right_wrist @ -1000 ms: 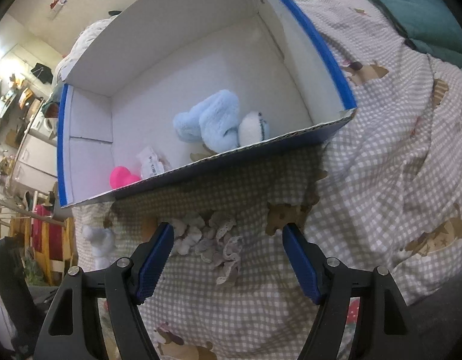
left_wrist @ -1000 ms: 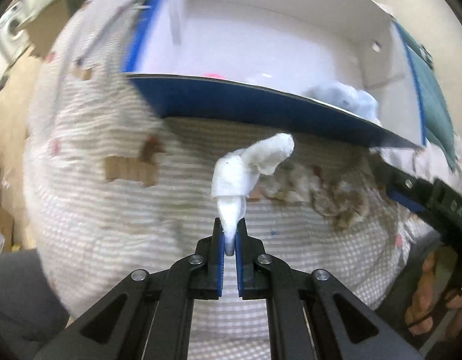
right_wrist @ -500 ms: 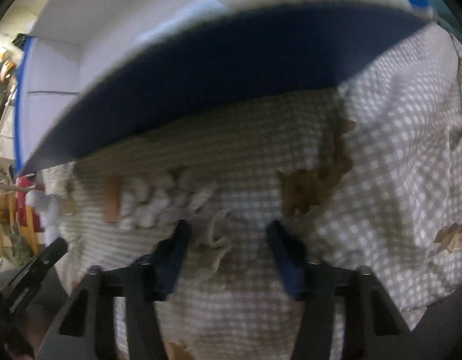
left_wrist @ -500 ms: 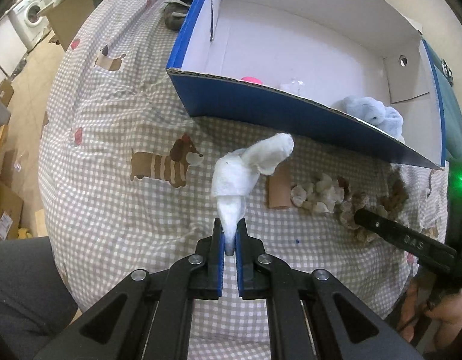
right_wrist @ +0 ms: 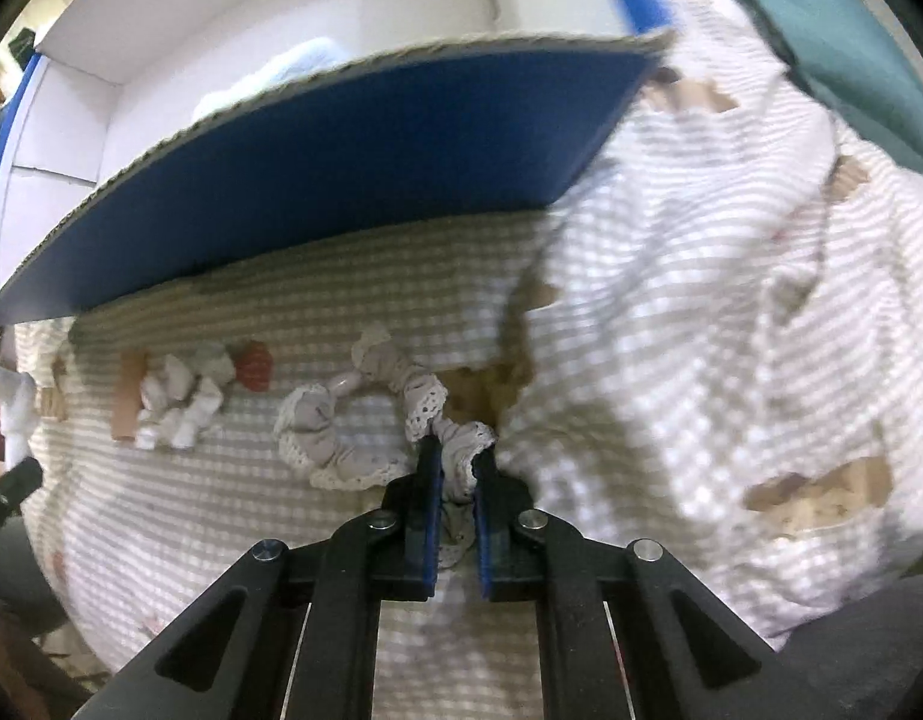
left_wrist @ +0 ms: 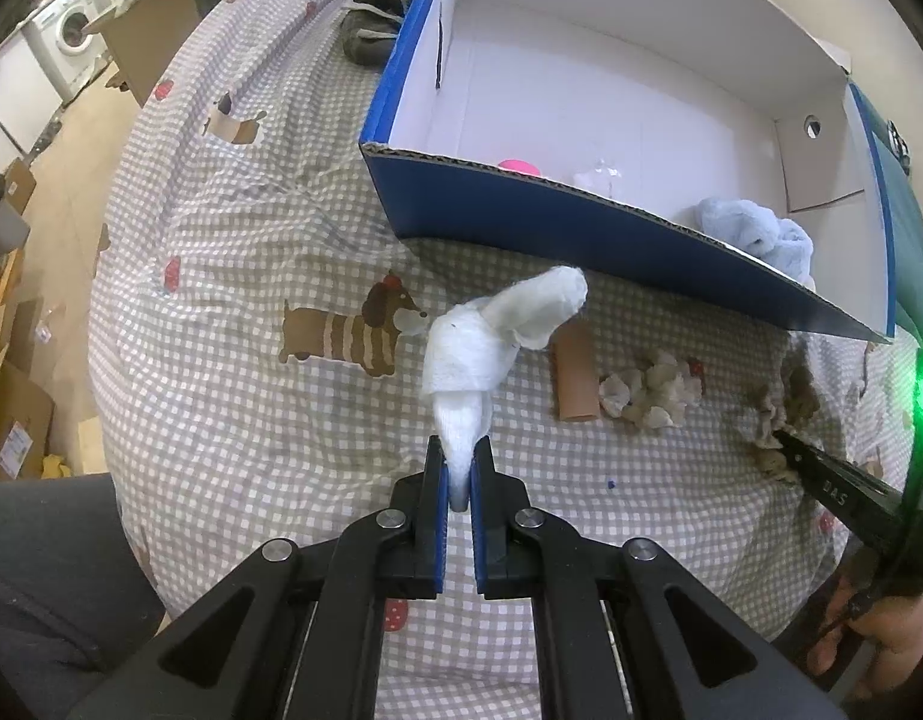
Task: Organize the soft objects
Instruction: 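Carry the white sock toward the box with the left gripper while the right gripper grasps the beige lace scrunchie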
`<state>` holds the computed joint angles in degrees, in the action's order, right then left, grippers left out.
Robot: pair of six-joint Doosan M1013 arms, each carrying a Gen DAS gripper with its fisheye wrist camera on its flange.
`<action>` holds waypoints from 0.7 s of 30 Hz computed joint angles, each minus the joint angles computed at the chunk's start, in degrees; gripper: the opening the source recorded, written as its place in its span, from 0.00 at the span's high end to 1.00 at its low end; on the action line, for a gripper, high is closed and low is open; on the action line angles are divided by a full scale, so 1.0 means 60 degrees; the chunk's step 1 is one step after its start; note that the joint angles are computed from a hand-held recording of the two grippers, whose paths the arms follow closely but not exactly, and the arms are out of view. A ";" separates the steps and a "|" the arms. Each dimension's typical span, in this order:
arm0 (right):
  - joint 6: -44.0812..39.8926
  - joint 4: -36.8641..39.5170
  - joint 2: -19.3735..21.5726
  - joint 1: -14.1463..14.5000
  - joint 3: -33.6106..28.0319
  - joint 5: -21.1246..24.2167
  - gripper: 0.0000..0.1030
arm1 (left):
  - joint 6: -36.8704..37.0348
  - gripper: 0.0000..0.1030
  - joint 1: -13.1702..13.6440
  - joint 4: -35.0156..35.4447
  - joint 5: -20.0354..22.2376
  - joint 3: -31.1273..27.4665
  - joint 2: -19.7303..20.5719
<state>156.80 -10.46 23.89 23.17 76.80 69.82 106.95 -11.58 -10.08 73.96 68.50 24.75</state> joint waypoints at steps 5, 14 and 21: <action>0.0858 -0.0852 -0.0493 0.0237 0.0296 -0.0580 0.90 | 0.0064 0.94 0.0024 0.0006 -0.0156 0.0066 -0.0079; 0.0630 -0.0638 -0.1138 0.0530 0.0481 -0.2080 0.90 | 0.0283 0.94 0.0156 -0.0329 -0.0443 0.0148 -0.0361; 0.0217 -0.0722 -0.1125 0.0540 0.0280 -0.3477 0.90 | 0.0564 0.94 0.0151 -0.0592 -0.0716 0.0238 -0.0646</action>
